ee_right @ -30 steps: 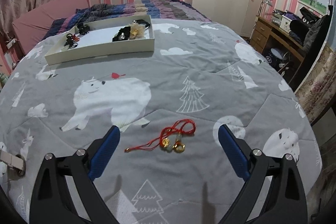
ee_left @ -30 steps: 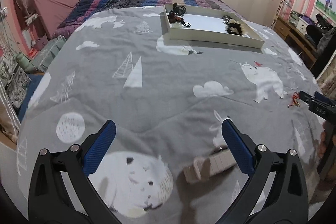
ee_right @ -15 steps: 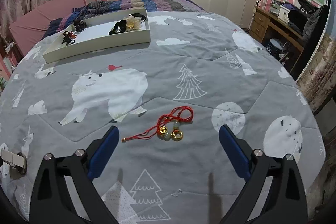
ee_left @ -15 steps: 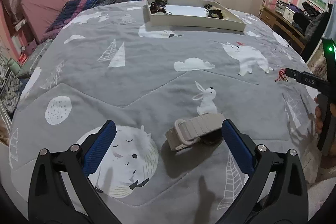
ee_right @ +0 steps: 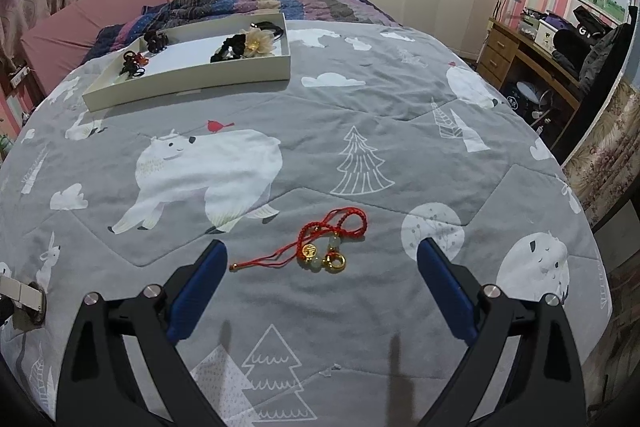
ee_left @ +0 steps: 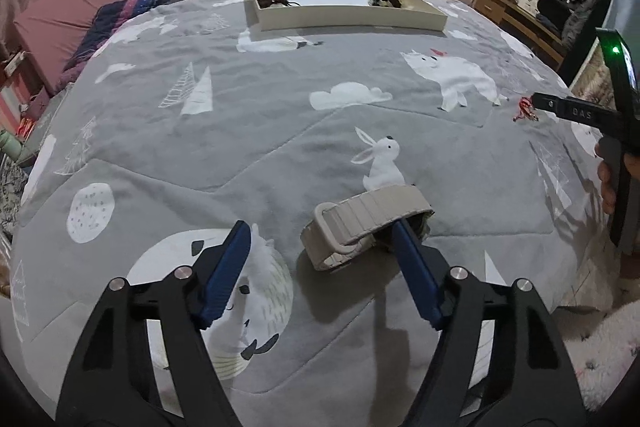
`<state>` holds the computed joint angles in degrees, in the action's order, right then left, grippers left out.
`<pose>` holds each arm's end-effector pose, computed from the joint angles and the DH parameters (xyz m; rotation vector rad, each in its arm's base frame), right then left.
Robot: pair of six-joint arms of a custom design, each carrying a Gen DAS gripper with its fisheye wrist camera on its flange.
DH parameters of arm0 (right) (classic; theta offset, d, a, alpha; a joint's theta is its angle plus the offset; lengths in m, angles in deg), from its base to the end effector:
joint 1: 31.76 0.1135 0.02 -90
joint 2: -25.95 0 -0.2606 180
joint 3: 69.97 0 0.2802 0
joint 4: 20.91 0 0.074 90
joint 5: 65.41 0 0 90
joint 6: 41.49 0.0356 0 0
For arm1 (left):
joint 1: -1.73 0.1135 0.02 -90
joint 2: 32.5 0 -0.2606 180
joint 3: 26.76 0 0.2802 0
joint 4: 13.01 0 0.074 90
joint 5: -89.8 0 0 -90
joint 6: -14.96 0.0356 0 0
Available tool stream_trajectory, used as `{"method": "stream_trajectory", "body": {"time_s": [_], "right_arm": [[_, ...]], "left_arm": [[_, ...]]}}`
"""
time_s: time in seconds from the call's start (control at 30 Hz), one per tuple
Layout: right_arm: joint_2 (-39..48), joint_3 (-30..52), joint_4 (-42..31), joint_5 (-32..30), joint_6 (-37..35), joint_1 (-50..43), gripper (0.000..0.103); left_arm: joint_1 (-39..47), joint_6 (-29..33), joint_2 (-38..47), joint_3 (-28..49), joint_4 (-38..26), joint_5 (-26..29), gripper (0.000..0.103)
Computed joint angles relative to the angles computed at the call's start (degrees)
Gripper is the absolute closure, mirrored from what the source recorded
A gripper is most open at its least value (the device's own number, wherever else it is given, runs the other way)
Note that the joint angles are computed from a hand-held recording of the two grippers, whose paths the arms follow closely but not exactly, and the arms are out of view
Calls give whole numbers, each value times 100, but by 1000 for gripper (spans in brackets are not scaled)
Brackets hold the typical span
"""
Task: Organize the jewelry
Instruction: 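Grasp the white watch band with the left tool while the right tool grasps the red string with gold bells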
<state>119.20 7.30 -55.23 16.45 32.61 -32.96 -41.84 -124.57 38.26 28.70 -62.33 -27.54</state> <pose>0.3740 -0.0028 0.2125 -0.3737 2.4082 0.0407 0.1922 -0.1602 0.1902 -0.2666 2.4882 0.0095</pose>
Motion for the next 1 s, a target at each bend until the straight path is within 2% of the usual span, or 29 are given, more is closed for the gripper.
{"method": "stream_trajectory", "body": {"time_s": [0.13, 0.2, 0.23, 0.4, 0.5, 0.57, 0.67, 0.8, 0.83, 0.87, 1.0], "right_arm": [[245, 140, -56, 51, 36, 22, 7], [340, 186, -67, 90, 34, 44, 7], [413, 232, -91, 118, 29, 66, 7], [634, 420, -142, 146, 68, 88, 8], [725, 556, -200, 87, 113, 48, 8], [817, 669, -250, 82, 120, 37, 10], [1050, 915, -442, 105, 99, 35, 32], [1264, 1114, -581, -44, 151, -12, 39], [1286, 1140, -602, -103, 148, -26, 43], [1303, 1175, -631, -170, 151, -36, 51], [1277, 1149, -628, -190, 190, -25, 58]], "left_arm": [[42, 163, 65, -54, 179, 54, 35], [140, 235, 40, -110, 295, 199, 47], [212, 288, 52, -128, 342, 308, 56], [429, 481, 29, -195, 533, 474, 58], [554, 588, 79, -165, 623, 597, 64], [615, 653, 111, -141, 651, 637, 73], [761, 692, 233, -69, 653, 727, 84], [1014, 764, 232, -61, 728, 945, 90], [1057, 788, 262, -31, 722, 962, 94], [1094, 818, 271, -16, 717, 979, 95], [1239, 928, 375, 118, 706, 1049, 95]]}}
